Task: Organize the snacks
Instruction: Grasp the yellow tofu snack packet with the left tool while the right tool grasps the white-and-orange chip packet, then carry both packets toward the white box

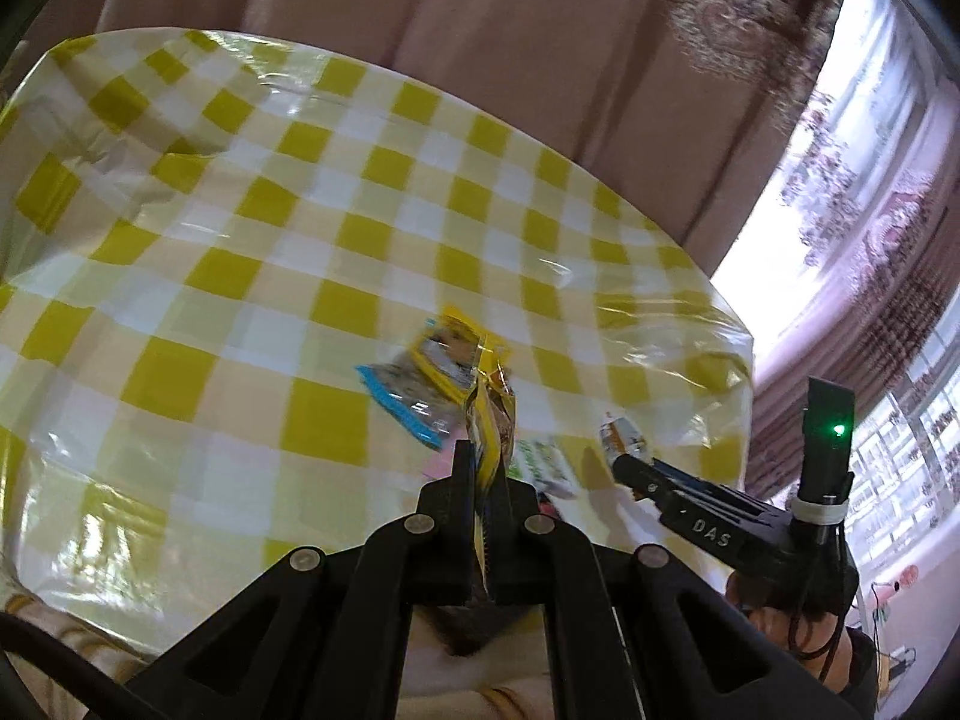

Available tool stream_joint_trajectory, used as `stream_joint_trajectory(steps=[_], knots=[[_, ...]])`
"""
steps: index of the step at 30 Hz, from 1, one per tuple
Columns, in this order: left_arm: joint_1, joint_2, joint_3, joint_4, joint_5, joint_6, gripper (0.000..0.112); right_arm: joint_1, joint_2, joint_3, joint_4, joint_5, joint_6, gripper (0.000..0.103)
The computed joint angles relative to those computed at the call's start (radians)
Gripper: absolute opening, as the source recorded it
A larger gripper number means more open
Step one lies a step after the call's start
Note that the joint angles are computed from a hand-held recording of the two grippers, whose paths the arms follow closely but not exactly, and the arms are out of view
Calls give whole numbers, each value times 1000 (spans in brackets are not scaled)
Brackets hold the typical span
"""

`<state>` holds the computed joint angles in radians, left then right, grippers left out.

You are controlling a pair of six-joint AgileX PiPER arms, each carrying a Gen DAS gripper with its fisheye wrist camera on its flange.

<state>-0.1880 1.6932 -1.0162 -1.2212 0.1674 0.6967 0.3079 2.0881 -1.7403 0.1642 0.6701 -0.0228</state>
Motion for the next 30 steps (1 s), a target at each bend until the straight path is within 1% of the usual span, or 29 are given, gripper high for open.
stream_joint_trajectory(steps=[4, 7, 11, 19, 28, 30], knots=[[-72, -1, -16, 57, -2, -69, 2, -22, -70, 96, 10, -18, -22, 38], [-122, 3, -29, 75, 3, -96, 2, -46, -119, 168, 19, -24, -43, 38], [-182, 16, -57, 147, 4, -176, 2, -88, -189, 269, 43, -39, -80, 38], [-297, 71, -148, 383, 28, -425, 2, -200, -308, 436, 64, -56, -152, 38], [-380, 153, -264, 389, 99, -445, 2, -347, -403, 583, 54, -72, -209, 38], [-405, 180, -304, 421, 119, -475, 2, -379, -414, 604, 57, -74, -226, 38]])
